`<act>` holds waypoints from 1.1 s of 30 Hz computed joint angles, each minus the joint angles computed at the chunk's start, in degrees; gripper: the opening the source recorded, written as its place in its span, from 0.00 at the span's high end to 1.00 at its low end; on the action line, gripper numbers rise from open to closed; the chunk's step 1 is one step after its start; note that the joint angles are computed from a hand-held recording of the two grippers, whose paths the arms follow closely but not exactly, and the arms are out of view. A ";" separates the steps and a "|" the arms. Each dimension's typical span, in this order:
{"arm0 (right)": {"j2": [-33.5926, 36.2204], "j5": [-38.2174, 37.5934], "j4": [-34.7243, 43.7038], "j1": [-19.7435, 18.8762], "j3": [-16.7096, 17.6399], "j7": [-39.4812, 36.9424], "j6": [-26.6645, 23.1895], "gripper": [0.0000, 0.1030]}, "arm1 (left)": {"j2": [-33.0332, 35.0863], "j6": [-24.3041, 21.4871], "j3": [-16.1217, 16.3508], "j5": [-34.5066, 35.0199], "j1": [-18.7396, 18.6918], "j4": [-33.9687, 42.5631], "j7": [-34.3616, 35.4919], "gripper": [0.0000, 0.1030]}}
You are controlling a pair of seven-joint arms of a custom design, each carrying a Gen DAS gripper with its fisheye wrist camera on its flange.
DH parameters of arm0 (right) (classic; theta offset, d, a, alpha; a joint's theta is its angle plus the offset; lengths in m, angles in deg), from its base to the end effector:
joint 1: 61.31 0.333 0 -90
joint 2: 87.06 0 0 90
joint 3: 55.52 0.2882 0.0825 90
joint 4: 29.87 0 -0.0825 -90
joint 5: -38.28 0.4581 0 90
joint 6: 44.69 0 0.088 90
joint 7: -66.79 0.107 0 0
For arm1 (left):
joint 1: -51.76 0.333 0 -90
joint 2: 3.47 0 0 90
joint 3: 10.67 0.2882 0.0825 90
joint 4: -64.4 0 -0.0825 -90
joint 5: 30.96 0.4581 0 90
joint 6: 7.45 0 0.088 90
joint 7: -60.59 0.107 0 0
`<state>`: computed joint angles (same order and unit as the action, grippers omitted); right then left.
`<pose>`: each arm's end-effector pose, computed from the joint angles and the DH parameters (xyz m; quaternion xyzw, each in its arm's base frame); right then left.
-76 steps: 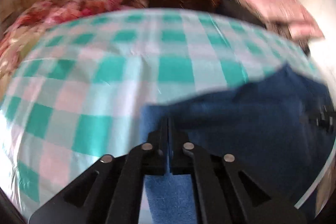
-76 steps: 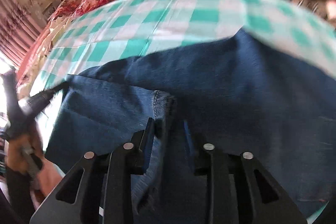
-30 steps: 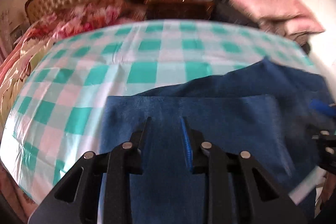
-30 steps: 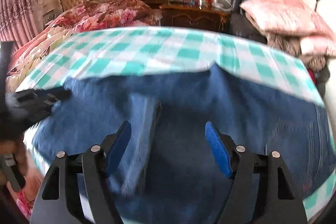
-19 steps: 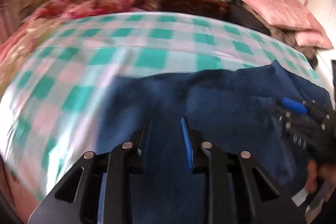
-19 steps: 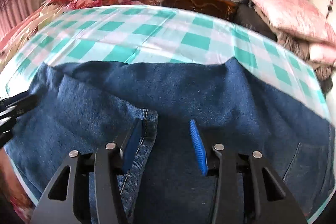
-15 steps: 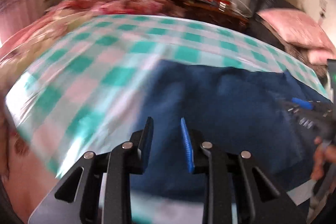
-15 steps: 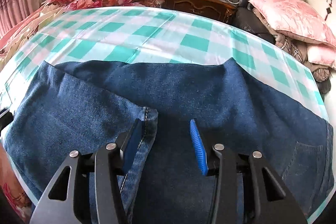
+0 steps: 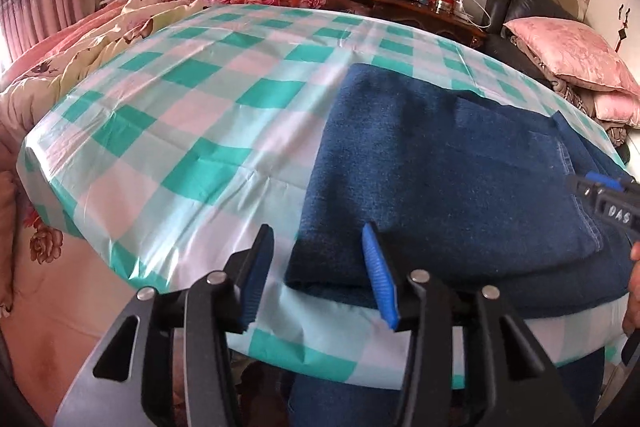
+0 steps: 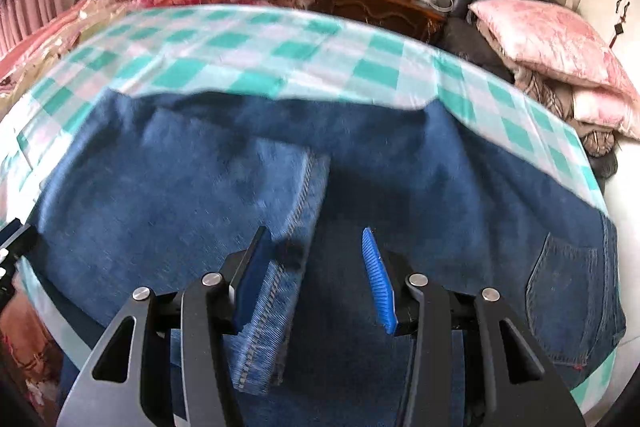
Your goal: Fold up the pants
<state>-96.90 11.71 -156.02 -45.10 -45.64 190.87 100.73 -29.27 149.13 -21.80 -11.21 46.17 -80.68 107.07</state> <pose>0.5429 0.2738 0.4485 -0.7321 0.6089 -0.2434 0.1845 0.4981 -0.1620 0.4372 -0.7232 0.5998 -0.2541 0.2295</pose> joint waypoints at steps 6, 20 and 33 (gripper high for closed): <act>0.06 -2.75 -1.30 -0.26 0.50 1.12 1.19 0.59 | -1.10 3.89 0.68 -0.64 -1.10 -1.05 1.53 0.44; -0.61 -2.91 -2.63 -0.67 0.52 1.24 2.99 0.57 | -1.23 8.59 13.07 -26.94 -11.85 -4.17 15.55 0.53; -0.45 1.99 1.96 0.88 -0.34 -3.60 -0.06 0.46 | -3.92 9.01 16.48 -35.98 -14.77 -5.62 22.67 0.85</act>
<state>-97.35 13.69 -154.06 -44.22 -45.98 187.27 100.67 -33.19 158.15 -5.32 -47.18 31.40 -86.30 129.74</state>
